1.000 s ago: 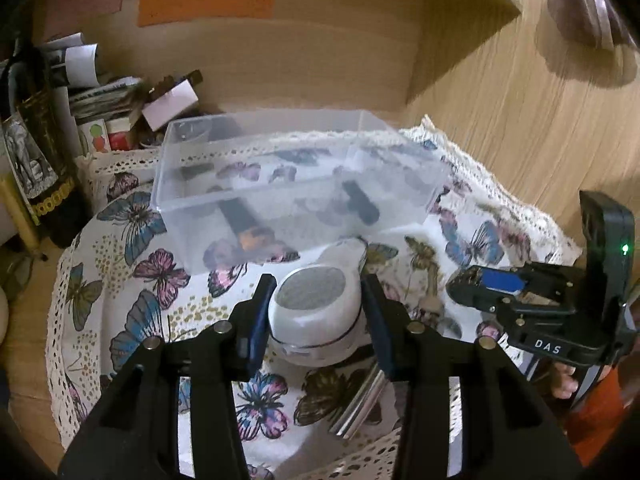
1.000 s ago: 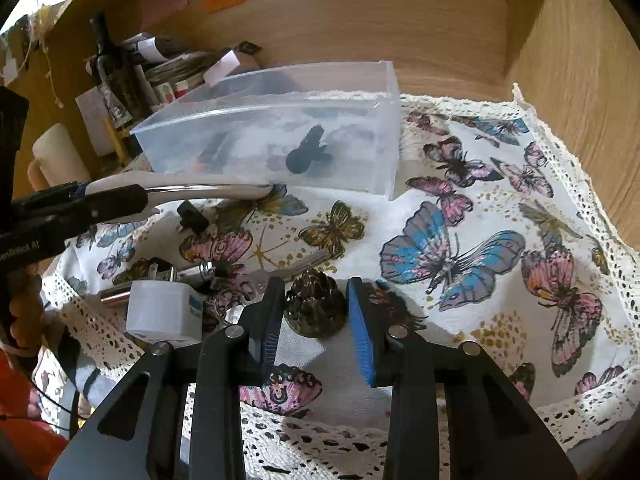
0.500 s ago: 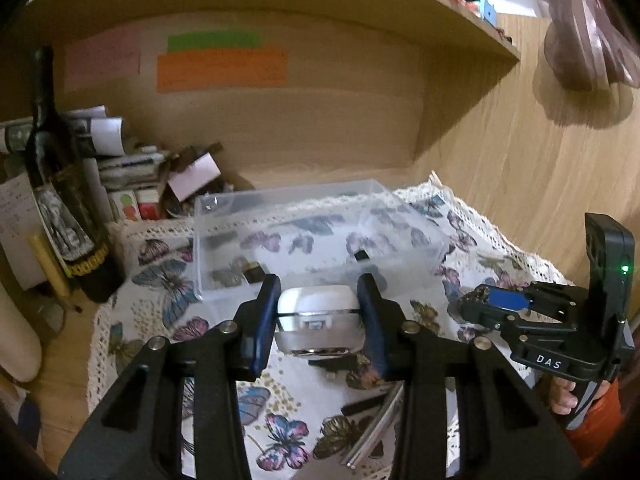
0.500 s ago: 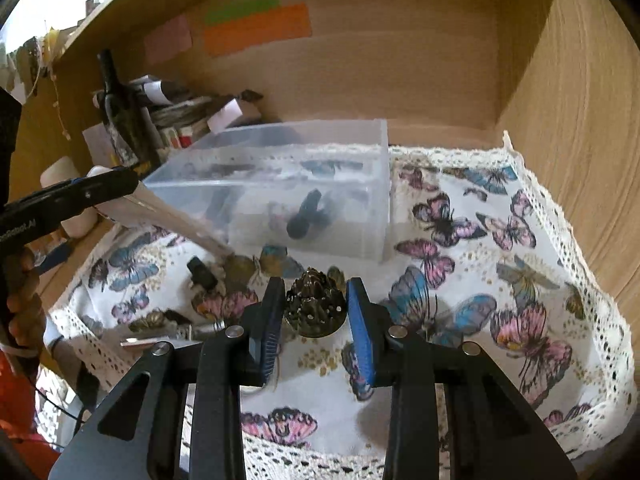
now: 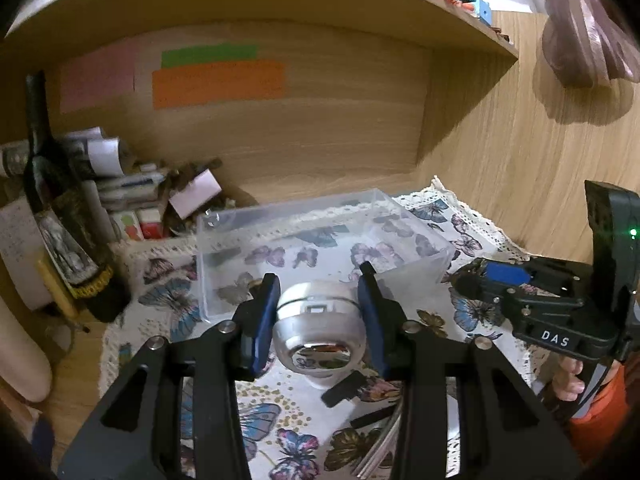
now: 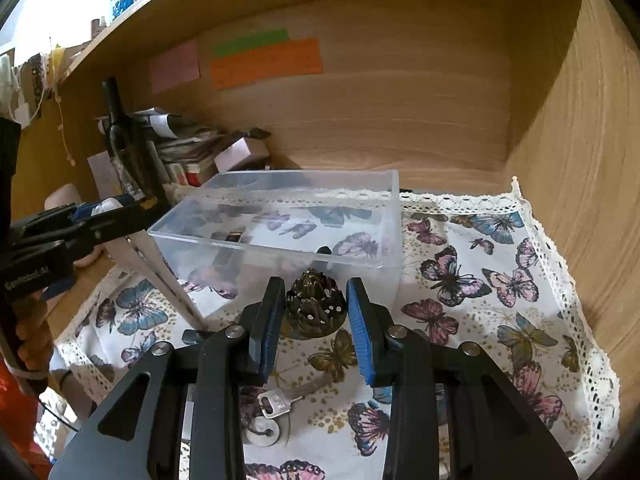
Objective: Organize rigid objects
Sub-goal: 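Lift the white device with the left tool into the box while the right tool places the bronze ball there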
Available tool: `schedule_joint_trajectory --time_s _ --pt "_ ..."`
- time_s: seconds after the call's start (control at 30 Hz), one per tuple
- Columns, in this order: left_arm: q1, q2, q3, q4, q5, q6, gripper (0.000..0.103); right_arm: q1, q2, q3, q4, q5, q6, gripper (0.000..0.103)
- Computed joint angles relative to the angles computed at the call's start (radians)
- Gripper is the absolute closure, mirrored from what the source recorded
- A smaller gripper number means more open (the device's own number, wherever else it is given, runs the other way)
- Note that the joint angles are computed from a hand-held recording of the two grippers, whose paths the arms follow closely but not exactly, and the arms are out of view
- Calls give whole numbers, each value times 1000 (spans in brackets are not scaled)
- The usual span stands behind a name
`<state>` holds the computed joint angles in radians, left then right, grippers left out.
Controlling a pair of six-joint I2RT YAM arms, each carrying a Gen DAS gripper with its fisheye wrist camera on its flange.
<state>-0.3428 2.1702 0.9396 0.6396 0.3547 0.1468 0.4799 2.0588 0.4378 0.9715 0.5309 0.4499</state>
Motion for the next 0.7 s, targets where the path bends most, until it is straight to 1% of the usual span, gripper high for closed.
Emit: schedule_joint_trajectory --time_s 0.17,0.23,0.33,0.43,0.57,0.7 --pt "-13 68 61 -23 -24 -23 62 -6 6 7 -6 -7 -2 74" --pt "-12 71 68 -26 -26 -33 62 -11 1 5 -4 -13 -1 74" --pt "-9 54 77 -58 -23 -35 62 -17 -16 9 -21 0 -15 74" --pt "-5 18 63 -57 -35 -33 62 -35 -55 1 -22 -4 -45 74" --pt "15 -42 55 -71 -27 -42 62 -59 -113 -4 -25 -2 -90 74" --pt "29 -92 61 -83 -33 -43 62 -78 -153 14 -44 0 -139 74"
